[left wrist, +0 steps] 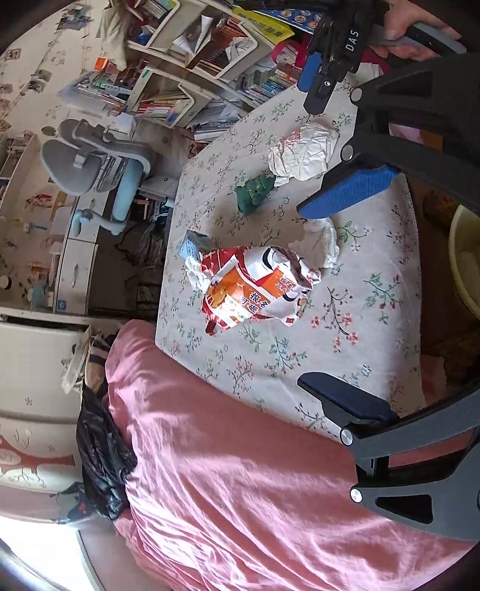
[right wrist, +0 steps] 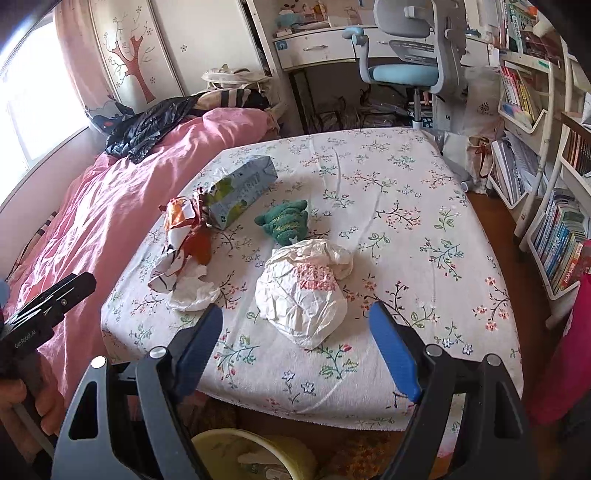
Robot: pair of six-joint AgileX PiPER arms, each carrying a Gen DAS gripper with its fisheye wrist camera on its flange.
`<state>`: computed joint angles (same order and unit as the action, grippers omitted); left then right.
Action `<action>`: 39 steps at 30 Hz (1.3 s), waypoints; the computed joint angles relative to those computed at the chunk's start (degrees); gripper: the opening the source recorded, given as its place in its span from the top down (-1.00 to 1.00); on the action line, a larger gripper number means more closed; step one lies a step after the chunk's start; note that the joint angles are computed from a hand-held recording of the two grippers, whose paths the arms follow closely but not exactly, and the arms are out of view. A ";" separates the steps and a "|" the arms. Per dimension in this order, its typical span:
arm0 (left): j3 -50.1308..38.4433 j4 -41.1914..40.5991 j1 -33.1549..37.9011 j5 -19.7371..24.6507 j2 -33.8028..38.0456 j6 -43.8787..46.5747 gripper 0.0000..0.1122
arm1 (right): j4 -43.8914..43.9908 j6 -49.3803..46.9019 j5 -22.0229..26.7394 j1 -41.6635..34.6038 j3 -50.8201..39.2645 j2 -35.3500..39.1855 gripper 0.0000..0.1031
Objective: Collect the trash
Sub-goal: 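Grasp the orange snack wrapper with left tool while right tool grasps white plastic bag, then carry both items to the wastebasket and open both tools to drop them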
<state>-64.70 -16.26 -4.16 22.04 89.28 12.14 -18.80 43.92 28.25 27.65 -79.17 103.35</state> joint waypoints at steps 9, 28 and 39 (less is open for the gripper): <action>-19.37 28.71 -8.49 5.90 18.63 -20.67 -0.46 | 9.31 -10.90 5.20 -3.21 -7.51 6.53 -0.52; -26.74 -12.10 6.39 12.45 18.22 7.60 0.66 | 27.50 -28.24 2.08 -6.15 -8.16 6.77 0.76; -19.65 -17.64 7.87 9.81 13.04 13.23 0.66 | 19.46 -25.22 -1.75 -2.02 -7.22 4.61 0.76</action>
